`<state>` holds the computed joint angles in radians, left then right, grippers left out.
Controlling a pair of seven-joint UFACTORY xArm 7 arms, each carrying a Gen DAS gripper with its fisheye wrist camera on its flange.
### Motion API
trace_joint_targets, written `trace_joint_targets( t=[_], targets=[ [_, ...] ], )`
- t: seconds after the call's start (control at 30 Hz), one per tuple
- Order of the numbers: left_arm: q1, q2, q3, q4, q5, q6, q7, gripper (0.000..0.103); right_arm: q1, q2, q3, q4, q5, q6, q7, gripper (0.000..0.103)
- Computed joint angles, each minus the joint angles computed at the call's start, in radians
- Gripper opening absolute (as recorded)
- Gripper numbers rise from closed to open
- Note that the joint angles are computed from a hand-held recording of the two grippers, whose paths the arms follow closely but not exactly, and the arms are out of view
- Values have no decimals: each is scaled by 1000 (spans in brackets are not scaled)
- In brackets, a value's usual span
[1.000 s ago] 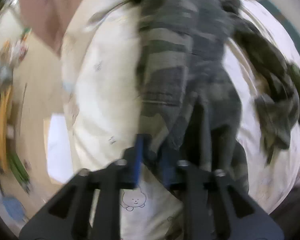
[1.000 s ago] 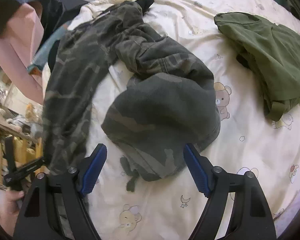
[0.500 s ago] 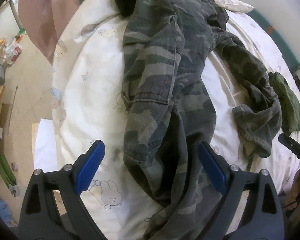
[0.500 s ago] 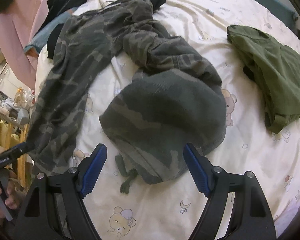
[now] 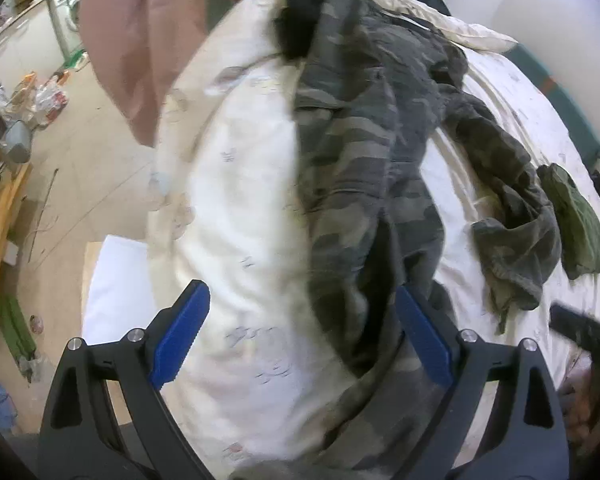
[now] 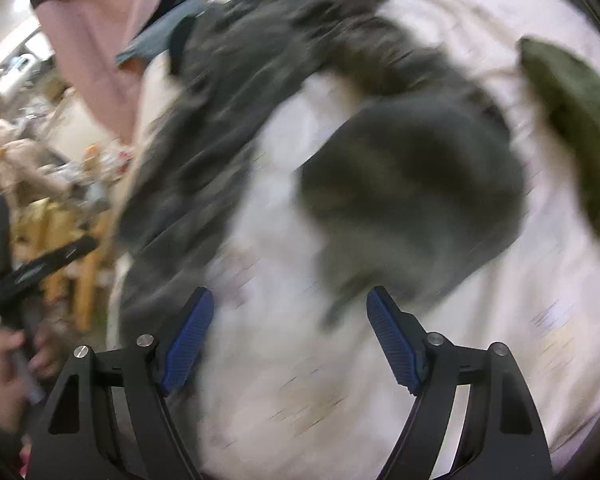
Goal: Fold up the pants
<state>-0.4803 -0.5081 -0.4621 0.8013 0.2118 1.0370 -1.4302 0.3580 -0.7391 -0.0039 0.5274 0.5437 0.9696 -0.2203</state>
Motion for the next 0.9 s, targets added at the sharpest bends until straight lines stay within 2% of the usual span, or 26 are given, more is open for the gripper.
trace_joint_targets(
  t=[0.07,0.2,0.3,0.37,0.4,0.43,0.47,0.5,0.6,0.7,0.77,0.83,0.9],
  targets=[
    [-12,-39,13,-33,-29,-8,-9,92,45,-35,-11,-24,55,59,-6,81],
    [-10,-74,10,-60,-48,4,-21,92,112,-49,53,-44,96,118,21,81],
    [-15,-112,28,-93,-81,-31,-12,92,158,-19,98,-68,151,146,89,81],
    [-12,-135,32,-109,-99,-48,-16,92,200,-11,113,-91,198,152,91,80],
    [-10,-143,36,-117,-110,-61,-16,92,225,-9,148,-102,205,145,101,75],
    [-9,-150,38,-123,-120,-71,-16,92,236,-20,175,-110,196,128,114,47],
    [-8,-158,41,-131,-131,-80,-16,92,247,-36,198,-116,180,112,131,28],
    [-8,-167,43,-138,-142,-89,-19,92,261,-46,204,-114,167,116,144,16],
    [-2,-193,44,-150,-160,-97,-19,92,288,-170,149,-98,145,179,154,12],
    [11,-207,37,-149,-162,-83,-23,92,226,-304,50,-56,90,295,169,12],
    [17,-203,36,-151,-170,-94,-27,92,133,-352,-28,-40,32,373,182,12],
    [22,-182,34,-141,-173,-99,-22,92,32,-325,-61,-33,-86,439,172,25],
    [26,-140,27,-119,-169,-104,-14,92,-72,-263,-16,-38,-224,462,185,38]
  ],
)
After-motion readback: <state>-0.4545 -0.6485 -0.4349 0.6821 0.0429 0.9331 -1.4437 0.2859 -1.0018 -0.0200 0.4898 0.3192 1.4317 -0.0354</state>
